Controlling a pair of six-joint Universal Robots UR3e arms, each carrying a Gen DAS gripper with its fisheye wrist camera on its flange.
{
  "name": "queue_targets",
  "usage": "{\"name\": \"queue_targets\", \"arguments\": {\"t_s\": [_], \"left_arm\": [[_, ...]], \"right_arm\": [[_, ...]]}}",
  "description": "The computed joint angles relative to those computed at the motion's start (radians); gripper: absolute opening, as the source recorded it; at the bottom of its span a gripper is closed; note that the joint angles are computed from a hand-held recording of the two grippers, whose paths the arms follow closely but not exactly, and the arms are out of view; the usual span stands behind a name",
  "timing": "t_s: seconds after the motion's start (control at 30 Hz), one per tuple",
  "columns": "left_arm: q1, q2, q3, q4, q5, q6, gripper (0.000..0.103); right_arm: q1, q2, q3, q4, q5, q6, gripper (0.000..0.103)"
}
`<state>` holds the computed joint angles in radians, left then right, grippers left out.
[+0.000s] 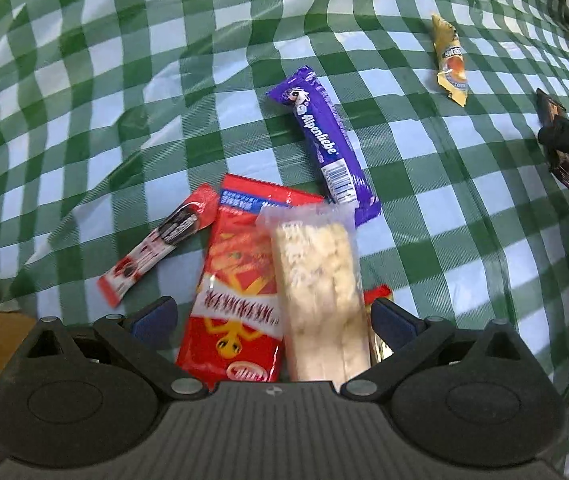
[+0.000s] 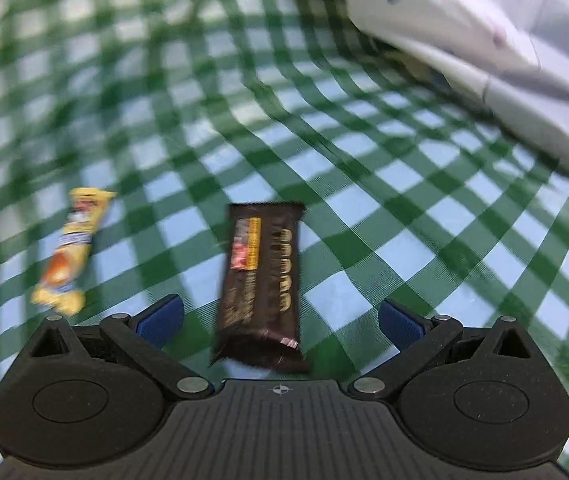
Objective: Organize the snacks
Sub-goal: 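Grasp the clear peanut bar with the left tool while the right tool grasps the dark chocolate bar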
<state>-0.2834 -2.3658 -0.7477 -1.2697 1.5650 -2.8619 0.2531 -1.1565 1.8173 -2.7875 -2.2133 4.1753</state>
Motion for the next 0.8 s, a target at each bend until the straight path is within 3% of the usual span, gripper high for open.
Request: {"name": "queue_targets", "arguments": {"t_s": [0.07,0.1,0.13,0.17,0.2,0.23,0.3,0.37,0.47,0.6,0.8], "left_arm": [[-0.004,-0.013,0.005,0.014,0.006,-0.007,0.103],[-0.008,-0.002,-0.027,0.052,0.017,-0.016,0.097],[-0.012,0.029,-0.099,0.129,0.025,-0.023,0.079],[-0.011,0.046,-0.129,0.153,0.016,-0.018,0.065],[-0.012,0.056,-0.135,0.146,0.008,-0.005,0.045],[-0.014,0.08,-0.169,0.166,0.008,0.005,0.04],[-0.006,0.112,-0.207,0.169,-0.011,0.024,0.04],[0.013,0.163,-0.267,0.181,-0.035,0.033,0.04],[0.059,0.267,-0.382,0.208,-0.073,0.055,0.04],[0.128,0.425,-0.517,0.204,-0.139,0.083,0.04],[0.284,0.662,-0.631,0.112,-0.285,0.172,0.04]], "right_arm": [[-0.02,0.04,-0.022,-0.002,0.005,-0.006,0.103],[-0.008,0.067,-0.044,0.001,-0.031,-0.033,0.102],[-0.001,0.087,-0.055,-0.01,-0.049,-0.068,0.102],[0.009,0.1,-0.054,-0.034,-0.071,-0.084,0.102],[0.014,0.104,-0.05,-0.046,-0.081,-0.095,0.098],[0.019,0.104,-0.039,-0.068,-0.082,-0.114,0.093],[0.037,0.106,-0.003,-0.176,-0.08,-0.194,0.056],[0.062,0.096,-0.016,-0.134,-0.107,-0.224,0.041],[0.071,0.035,0.015,-0.085,-0.074,-0.193,0.041],[0.16,-0.066,0.034,0.04,-0.135,-0.097,0.041],[0.392,-0.157,-0.118,0.414,-0.245,0.145,0.041]]}}
